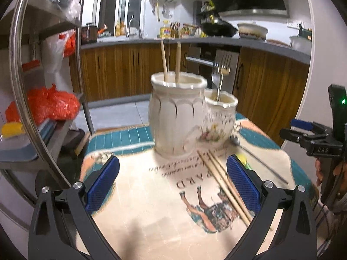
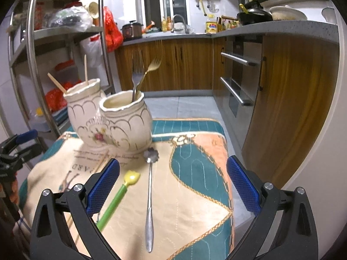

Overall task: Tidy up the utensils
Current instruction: 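Withdraw both open tools back over the cloth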

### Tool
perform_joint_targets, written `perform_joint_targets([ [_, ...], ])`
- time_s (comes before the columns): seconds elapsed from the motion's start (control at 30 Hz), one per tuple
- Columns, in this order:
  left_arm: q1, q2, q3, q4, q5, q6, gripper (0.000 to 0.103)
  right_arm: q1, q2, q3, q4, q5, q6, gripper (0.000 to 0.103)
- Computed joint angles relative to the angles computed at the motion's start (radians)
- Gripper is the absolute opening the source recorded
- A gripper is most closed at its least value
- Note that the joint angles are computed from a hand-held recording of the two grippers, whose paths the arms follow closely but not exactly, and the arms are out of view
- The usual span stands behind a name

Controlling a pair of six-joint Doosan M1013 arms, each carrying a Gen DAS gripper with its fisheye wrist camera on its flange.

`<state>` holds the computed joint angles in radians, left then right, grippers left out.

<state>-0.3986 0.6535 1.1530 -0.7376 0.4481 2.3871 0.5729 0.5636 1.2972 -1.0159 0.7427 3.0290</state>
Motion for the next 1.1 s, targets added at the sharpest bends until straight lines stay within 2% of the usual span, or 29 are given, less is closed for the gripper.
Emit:
perform_joint_targets([
  [0.13, -0.013, 0.015, -0.021, 0.114, 0.038, -0.115, 0.097, 0.000, 0.007, -0.006, 0.039, 0.009, -0.040, 0.098],
  [0.73, -0.068, 0.048, -0.072, 0.444, 0.125, -0.379, 0.097, -0.007, 0.033, -0.034, 0.168, 0.033, -0.184, 0.098],
  [0.87, -0.077, 0.062, -0.097, 0.536, 0.168, -0.453, 0.097, -0.009, 0.041, -0.045, 0.210, 0.047, -0.228, 0.098],
  [1.1, -0.090, 0.072, -0.117, 0.612, 0.209, -0.478, 0.097, -0.011, 0.047, -0.051, 0.248, 0.045, -0.267, 0.098],
])
